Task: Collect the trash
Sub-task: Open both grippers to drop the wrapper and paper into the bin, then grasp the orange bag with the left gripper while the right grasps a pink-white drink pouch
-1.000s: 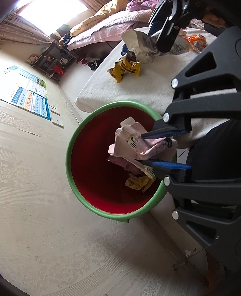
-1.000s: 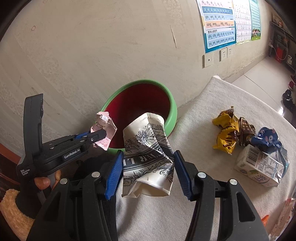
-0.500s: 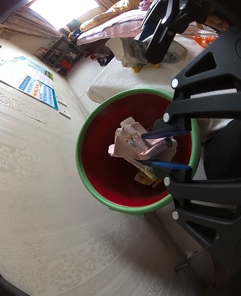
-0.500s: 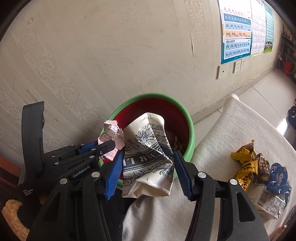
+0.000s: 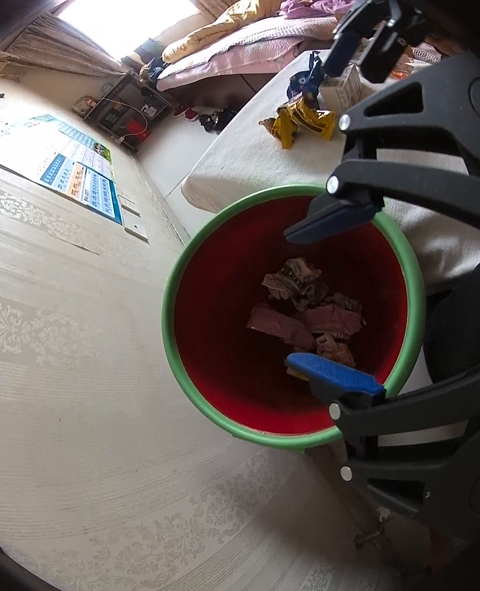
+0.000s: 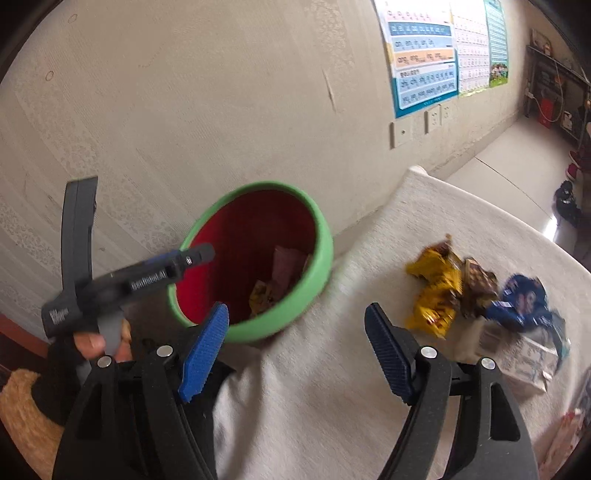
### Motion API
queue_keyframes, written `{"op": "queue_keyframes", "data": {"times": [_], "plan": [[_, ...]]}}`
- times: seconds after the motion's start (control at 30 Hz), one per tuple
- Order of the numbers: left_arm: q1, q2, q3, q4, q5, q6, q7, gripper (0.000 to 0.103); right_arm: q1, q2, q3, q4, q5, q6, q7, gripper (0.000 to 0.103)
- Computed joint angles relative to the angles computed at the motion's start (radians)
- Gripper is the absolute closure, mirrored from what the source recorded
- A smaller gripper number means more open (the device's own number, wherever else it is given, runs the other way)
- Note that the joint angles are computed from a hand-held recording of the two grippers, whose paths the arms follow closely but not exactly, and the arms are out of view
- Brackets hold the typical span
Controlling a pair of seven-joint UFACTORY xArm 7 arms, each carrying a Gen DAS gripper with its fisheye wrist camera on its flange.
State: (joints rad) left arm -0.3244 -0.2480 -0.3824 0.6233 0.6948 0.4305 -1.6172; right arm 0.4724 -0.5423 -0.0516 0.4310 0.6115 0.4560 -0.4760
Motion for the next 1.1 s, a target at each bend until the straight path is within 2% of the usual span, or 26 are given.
{"op": "queue_keyframes", "data": {"times": [0.13, 0.2, 0.27, 0.47, 0.53, 0.73, 0.97, 1.1], "plan": [[-0.002, 0.057, -0.017, 0.046, 0.065, -0.007, -0.033, 0.036, -0.156, -0.184, 0.003, -0.138, -0.142, 0.101, 0.075, 0.029], [0.005, 0.087, -0.021, 0.074, 0.148, -0.008, -0.118, 0.028, -0.227, -0.274, -0.012, -0.197, -0.200, 0.163, 0.113, 0.029], [-0.001, 0.128, -0.024, 0.120, 0.227, 0.055, -0.205, 0.027, -0.282, -0.347, -0.038, -0.241, -0.239, 0.219, 0.136, 0.029], [-0.063, 0.240, 0.037, 0.231, 0.282, 0.161, -0.294, 0.027, -0.382, -0.468, -0.095, -0.309, -0.295, 0.314, 0.152, 0.029], [-0.087, 0.260, 0.061, 0.248, 0.284, 0.192, -0.316, 0.027, -0.391, -0.483, -0.104, -0.315, -0.296, 0.321, 0.148, 0.029], [-0.141, 0.281, 0.136, 0.251, 0.294, 0.208, -0.444, 0.027, -0.375, -0.482, -0.110, -0.307, -0.287, 0.321, 0.127, 0.029], [-0.159, 0.319, 0.173, 0.269, 0.265, 0.227, -0.441, 0.027, -0.360, -0.459, -0.106, -0.314, -0.270, 0.320, 0.118, 0.029], [-0.164, 0.332, 0.193, 0.259, 0.269, 0.209, -0.488, 0.027, -0.361, -0.455, -0.104, -0.315, -0.269, 0.321, 0.115, 0.029]]}}
